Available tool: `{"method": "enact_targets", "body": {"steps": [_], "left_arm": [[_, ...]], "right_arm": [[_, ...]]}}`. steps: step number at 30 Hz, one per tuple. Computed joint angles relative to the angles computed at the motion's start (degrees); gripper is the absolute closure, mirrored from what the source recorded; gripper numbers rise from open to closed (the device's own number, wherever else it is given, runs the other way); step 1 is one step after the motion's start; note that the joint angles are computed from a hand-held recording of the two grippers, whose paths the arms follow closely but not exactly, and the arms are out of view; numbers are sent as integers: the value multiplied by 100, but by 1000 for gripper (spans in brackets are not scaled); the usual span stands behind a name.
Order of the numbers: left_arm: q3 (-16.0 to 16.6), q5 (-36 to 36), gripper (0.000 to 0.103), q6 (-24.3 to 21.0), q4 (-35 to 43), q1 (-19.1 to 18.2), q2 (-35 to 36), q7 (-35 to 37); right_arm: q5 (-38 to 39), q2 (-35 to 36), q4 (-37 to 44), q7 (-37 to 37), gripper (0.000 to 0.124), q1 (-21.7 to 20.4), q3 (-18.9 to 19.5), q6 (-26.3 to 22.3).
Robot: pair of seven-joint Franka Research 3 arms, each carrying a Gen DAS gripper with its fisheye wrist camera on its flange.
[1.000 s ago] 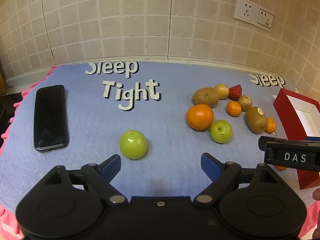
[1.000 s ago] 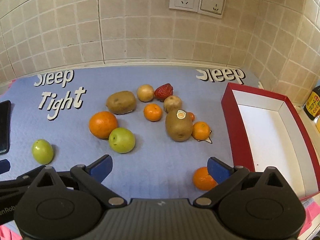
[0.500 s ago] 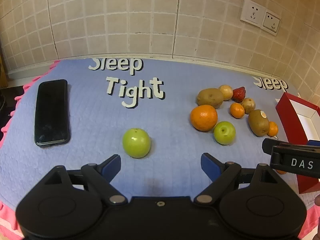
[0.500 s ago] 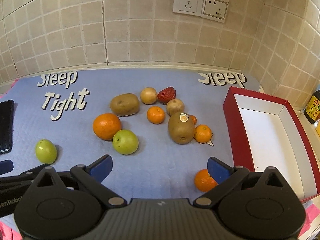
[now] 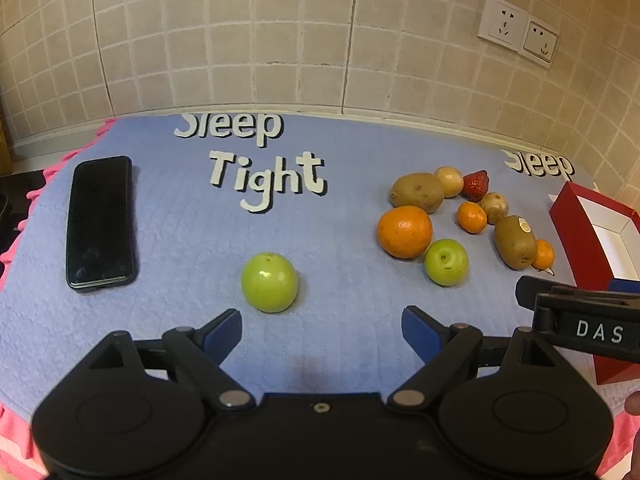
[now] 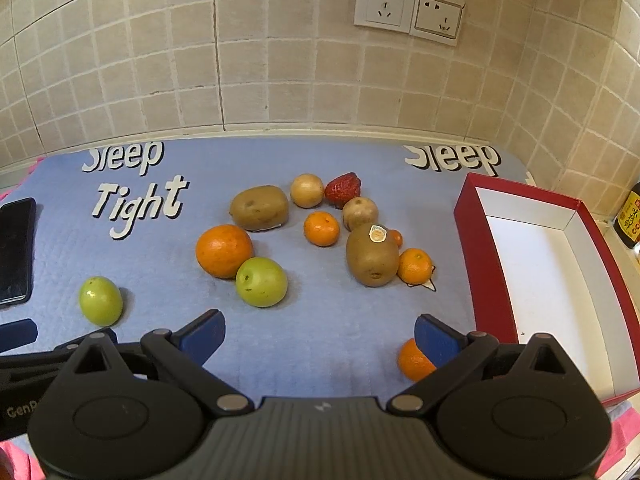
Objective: Organize fruits
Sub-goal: 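Approach the green apples with both tools, fingers open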
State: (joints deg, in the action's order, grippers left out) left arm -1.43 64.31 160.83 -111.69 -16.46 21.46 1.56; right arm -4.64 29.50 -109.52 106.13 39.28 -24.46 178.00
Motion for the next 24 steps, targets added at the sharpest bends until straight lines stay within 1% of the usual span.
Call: {"method": "enact_targets", "body": {"steps": [24], "left_arm": [[0, 73, 0, -32, -24, 11, -6, -97]], "right_arm": [[44, 1, 10, -46, 22, -59, 88, -10]]}}
